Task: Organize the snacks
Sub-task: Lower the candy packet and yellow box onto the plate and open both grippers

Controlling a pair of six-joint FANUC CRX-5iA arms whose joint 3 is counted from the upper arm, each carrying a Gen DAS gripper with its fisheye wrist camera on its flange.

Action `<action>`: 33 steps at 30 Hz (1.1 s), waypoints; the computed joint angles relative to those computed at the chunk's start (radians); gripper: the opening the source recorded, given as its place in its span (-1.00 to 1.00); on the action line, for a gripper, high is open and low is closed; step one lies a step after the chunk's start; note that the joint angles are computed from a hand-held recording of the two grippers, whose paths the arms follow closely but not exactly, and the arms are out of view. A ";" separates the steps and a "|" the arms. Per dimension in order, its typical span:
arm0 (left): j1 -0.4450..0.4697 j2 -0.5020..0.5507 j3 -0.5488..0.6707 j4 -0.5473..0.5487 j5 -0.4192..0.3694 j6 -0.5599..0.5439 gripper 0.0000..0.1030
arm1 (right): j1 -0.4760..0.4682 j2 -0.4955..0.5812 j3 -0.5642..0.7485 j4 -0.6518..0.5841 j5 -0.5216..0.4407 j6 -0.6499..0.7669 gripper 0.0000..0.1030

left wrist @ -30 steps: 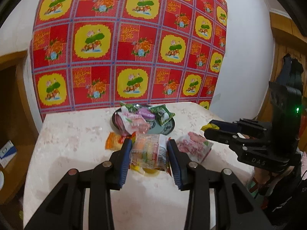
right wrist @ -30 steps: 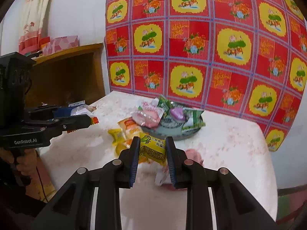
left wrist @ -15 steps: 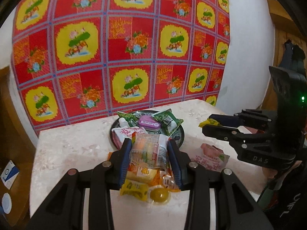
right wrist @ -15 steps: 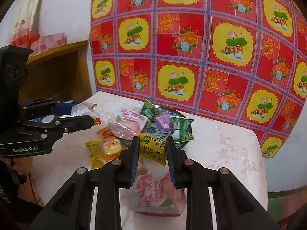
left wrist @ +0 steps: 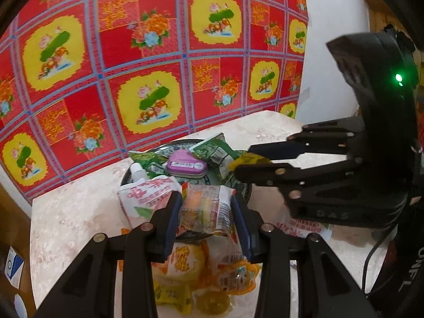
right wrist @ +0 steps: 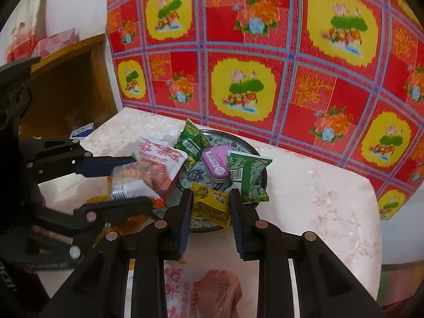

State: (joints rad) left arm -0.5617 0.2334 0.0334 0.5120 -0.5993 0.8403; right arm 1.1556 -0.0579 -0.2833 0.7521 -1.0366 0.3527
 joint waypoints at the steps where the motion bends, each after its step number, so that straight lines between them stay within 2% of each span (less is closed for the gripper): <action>1: -0.003 0.010 0.014 -0.017 -0.005 0.010 -0.21 | -0.007 0.001 0.000 -0.007 0.008 0.005 -0.45; 6: -0.016 0.053 0.090 -0.131 -0.034 0.104 -0.21 | -0.045 0.013 0.020 -0.066 0.040 0.070 -0.44; 10: -0.024 0.071 0.111 -0.163 -0.024 0.109 -0.20 | -0.066 0.015 0.016 -0.091 0.073 0.086 -0.43; 15: -0.024 0.095 0.138 -0.161 -0.040 0.107 -0.19 | -0.090 0.025 0.022 -0.139 0.074 0.068 -0.41; 23: -0.025 0.089 0.102 -0.117 0.011 0.061 -0.11 | -0.090 0.016 0.004 -0.118 0.086 0.028 -0.37; 26: -0.024 0.089 0.103 -0.130 0.018 0.077 -0.02 | -0.091 0.012 -0.008 -0.112 0.100 0.020 -0.36; 30: -0.023 0.085 0.099 -0.137 0.029 0.087 0.01 | -0.089 0.008 -0.018 -0.104 0.108 0.013 -0.34; 33: -0.024 0.080 0.092 -0.149 0.051 0.099 0.13 | -0.091 0.008 -0.018 -0.107 0.112 0.018 -0.33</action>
